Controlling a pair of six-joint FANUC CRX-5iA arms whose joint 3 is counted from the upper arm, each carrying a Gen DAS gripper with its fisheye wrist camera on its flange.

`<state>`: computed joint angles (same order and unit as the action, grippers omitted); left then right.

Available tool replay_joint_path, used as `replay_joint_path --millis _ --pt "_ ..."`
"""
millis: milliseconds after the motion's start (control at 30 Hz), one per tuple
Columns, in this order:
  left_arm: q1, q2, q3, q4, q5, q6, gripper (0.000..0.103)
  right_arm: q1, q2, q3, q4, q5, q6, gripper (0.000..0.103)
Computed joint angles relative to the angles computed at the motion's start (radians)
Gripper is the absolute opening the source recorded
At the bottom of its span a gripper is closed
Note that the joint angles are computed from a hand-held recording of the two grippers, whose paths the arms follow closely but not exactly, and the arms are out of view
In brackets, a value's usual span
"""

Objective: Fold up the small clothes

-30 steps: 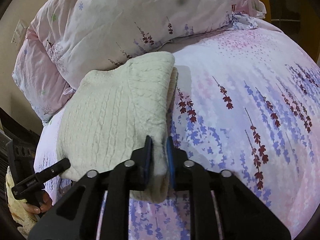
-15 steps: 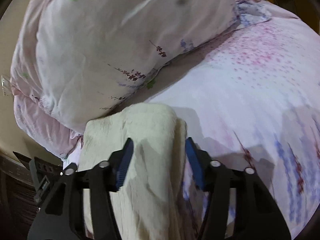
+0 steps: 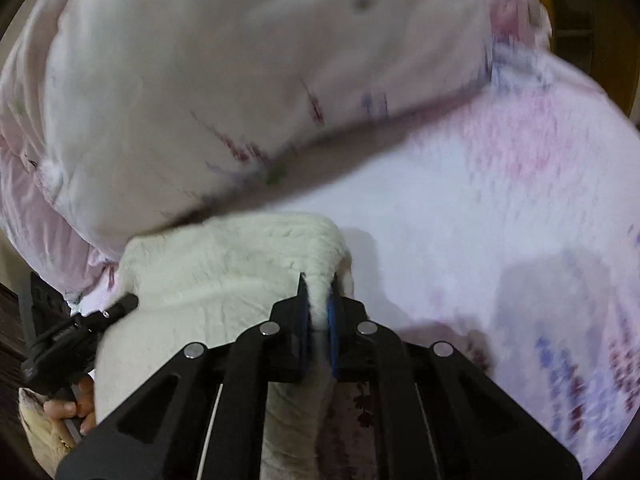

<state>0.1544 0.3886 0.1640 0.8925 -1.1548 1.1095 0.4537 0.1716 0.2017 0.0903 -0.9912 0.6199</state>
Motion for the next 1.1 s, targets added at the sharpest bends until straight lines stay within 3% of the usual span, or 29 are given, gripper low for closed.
replay_joint_path --millis 100,167,200,233,433,500,533,667,733,900,1000,1067,1100 --pt "0.003 -0.018 -0.006 0.000 -0.015 -0.010 0.028 -0.004 -0.034 -0.006 -0.036 -0.005 0.002 0.025" --pt "0.024 -0.058 -0.057 0.030 -0.033 -0.047 0.043 -0.007 -0.092 -0.048 -0.081 0.026 0.013 0.043" --pt "0.036 -0.075 -0.079 0.041 -0.043 -0.068 0.056 -0.003 -0.121 -0.074 -0.097 0.040 0.017 0.046" --pt "0.052 -0.100 -0.110 0.045 -0.056 -0.087 0.060 0.000 -0.147 -0.097 -0.115 0.049 0.026 0.047" --pt "0.097 -0.190 -0.251 0.075 -0.145 -0.166 0.067 0.032 -0.290 -0.234 -0.206 0.074 0.063 0.047" --pt "0.103 -0.211 -0.290 0.086 -0.159 -0.199 0.067 0.064 -0.316 -0.263 -0.197 0.093 0.057 0.037" --pt "0.102 -0.229 -0.313 0.088 -0.159 -0.216 0.067 0.081 -0.321 -0.269 -0.182 0.092 0.051 0.024" --pt "0.060 -0.276 -0.349 0.058 -0.082 -0.238 0.066 0.133 -0.320 -0.297 -0.080 0.104 -0.008 0.013" --pt "0.048 -0.286 -0.348 0.025 -0.062 -0.256 0.060 0.147 -0.335 -0.318 -0.046 0.086 -0.026 0.012" --pt "0.031 -0.314 -0.377 -0.003 -0.004 -0.293 0.057 0.150 -0.346 -0.336 -0.030 0.064 -0.045 0.012" --pt "0.046 -0.285 -0.344 0.005 -0.043 -0.279 0.059 0.144 -0.330 -0.302 -0.039 0.021 -0.041 0.029" --pt "0.063 -0.265 -0.332 0.033 -0.083 -0.263 0.066 0.120 -0.331 -0.283 -0.079 0.020 -0.033 0.048" --pt "0.066 -0.258 -0.326 0.045 -0.088 -0.254 0.071 0.099 -0.339 -0.282 -0.114 0.047 -0.021 0.050"
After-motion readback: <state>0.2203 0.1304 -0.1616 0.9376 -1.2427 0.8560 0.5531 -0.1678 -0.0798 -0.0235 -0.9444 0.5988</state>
